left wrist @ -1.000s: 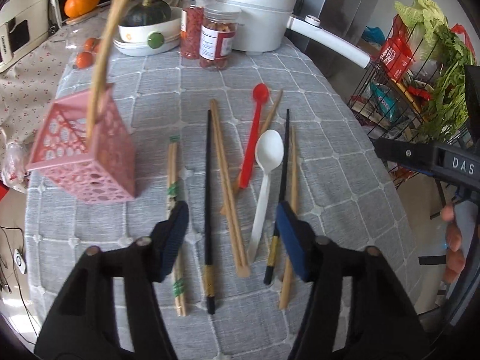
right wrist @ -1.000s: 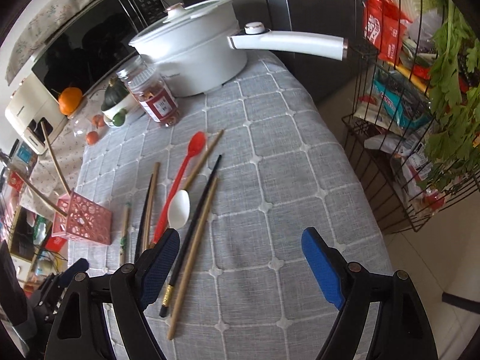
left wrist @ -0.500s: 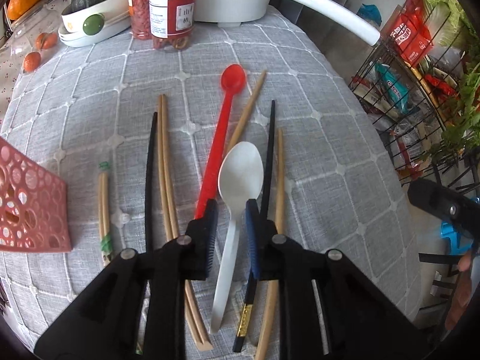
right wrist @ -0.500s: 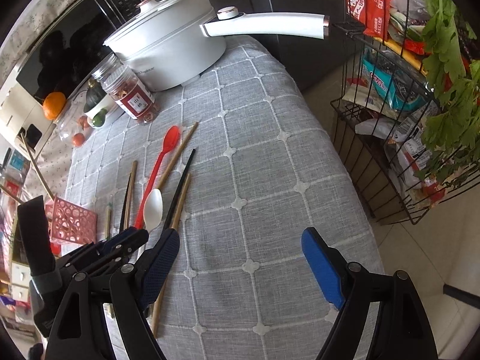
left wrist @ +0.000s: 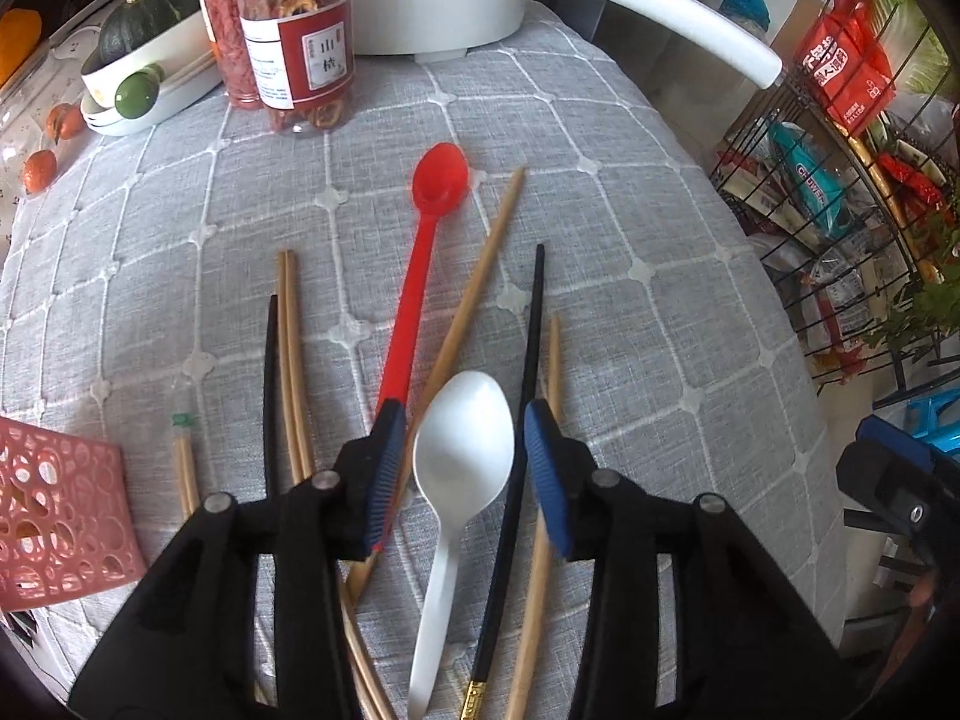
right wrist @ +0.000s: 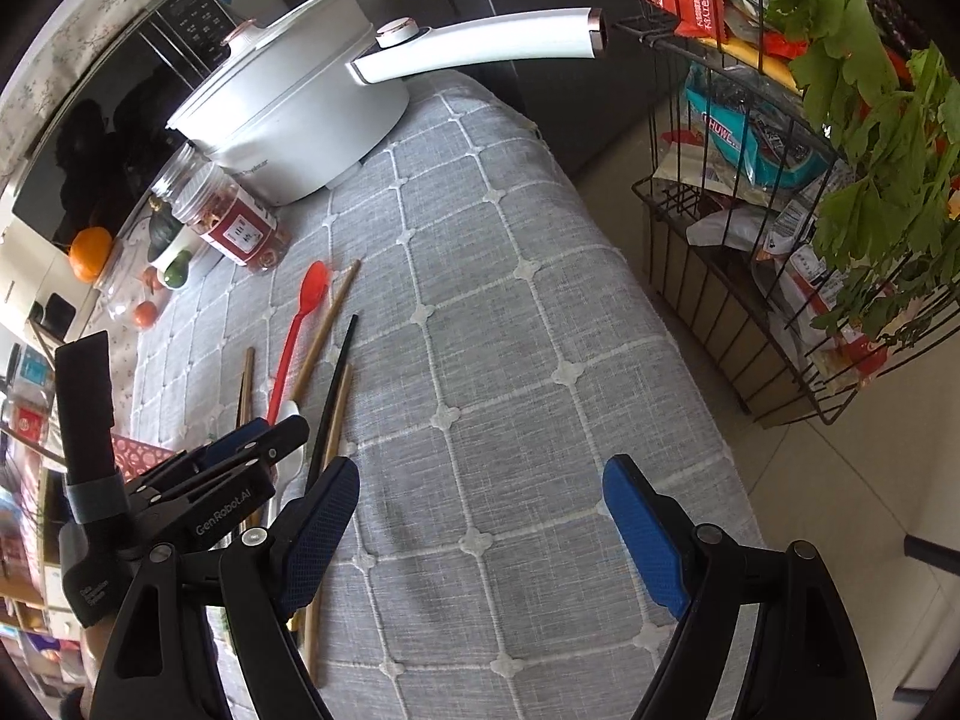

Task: Organize utensils
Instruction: 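Move the left tool to the white plastic spoon while the right tool approaches a wooden chopstick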

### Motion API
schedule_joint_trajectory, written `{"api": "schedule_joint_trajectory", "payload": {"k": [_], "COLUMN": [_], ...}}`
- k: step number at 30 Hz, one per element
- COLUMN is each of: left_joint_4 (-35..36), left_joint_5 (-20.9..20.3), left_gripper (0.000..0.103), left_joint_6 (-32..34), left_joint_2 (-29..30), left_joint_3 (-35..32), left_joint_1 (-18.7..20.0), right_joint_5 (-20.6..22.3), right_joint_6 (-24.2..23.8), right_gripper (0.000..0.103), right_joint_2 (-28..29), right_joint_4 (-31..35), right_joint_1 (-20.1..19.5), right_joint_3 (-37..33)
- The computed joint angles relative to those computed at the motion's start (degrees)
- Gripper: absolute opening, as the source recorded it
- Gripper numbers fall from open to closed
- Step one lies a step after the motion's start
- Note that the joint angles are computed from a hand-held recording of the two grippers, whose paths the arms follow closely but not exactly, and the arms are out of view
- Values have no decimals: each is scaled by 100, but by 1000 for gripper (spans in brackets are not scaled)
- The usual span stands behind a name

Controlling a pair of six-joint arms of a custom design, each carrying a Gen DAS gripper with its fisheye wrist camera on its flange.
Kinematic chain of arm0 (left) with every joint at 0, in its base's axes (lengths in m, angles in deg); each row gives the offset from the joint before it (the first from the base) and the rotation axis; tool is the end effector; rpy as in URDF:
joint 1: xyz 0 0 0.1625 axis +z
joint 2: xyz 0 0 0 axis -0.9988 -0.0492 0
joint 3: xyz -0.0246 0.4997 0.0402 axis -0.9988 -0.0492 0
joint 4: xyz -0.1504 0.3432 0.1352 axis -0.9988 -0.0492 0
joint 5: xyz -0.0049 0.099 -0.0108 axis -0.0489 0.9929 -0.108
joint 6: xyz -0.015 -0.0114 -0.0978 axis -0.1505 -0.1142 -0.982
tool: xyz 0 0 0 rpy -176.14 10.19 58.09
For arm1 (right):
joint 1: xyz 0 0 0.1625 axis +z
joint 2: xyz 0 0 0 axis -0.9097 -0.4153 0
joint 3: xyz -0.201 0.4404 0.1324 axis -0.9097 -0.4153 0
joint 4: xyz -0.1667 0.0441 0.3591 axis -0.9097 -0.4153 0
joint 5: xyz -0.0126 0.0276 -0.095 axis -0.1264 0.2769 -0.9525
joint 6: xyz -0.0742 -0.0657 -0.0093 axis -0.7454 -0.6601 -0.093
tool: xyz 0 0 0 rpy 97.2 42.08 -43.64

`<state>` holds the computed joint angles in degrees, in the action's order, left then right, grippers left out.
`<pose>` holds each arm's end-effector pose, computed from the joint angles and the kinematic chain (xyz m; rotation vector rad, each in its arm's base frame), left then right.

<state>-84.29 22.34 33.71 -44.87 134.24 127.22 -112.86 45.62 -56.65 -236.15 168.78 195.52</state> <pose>-0.2992 -0.4932 0.0923 0.6985 2.4828 -0.2165 0.1661 -0.4044 0.2710 -0.3518 -2.4555 0.7893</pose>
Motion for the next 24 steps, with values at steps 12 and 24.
{"api": "schedule_joint_trajectory", "payload": {"k": [12, 24], "left_joint_4": [412, 643], "left_joint_5": [213, 187], "left_gripper": [5, 48], "left_joint_6": [222, 617], "left_joint_2": [149, -254], "left_joint_3": [-115, -18], "left_joint_1": [-123, -163], "right_joint_5": [18, 513], "right_joint_6": [47, 245], "right_gripper": [85, 85], "right_joint_2": [-4, 171], "right_joint_4": [38, -129], "right_joint_1": [-17, -176], "right_joint_3": [-19, -64]}}
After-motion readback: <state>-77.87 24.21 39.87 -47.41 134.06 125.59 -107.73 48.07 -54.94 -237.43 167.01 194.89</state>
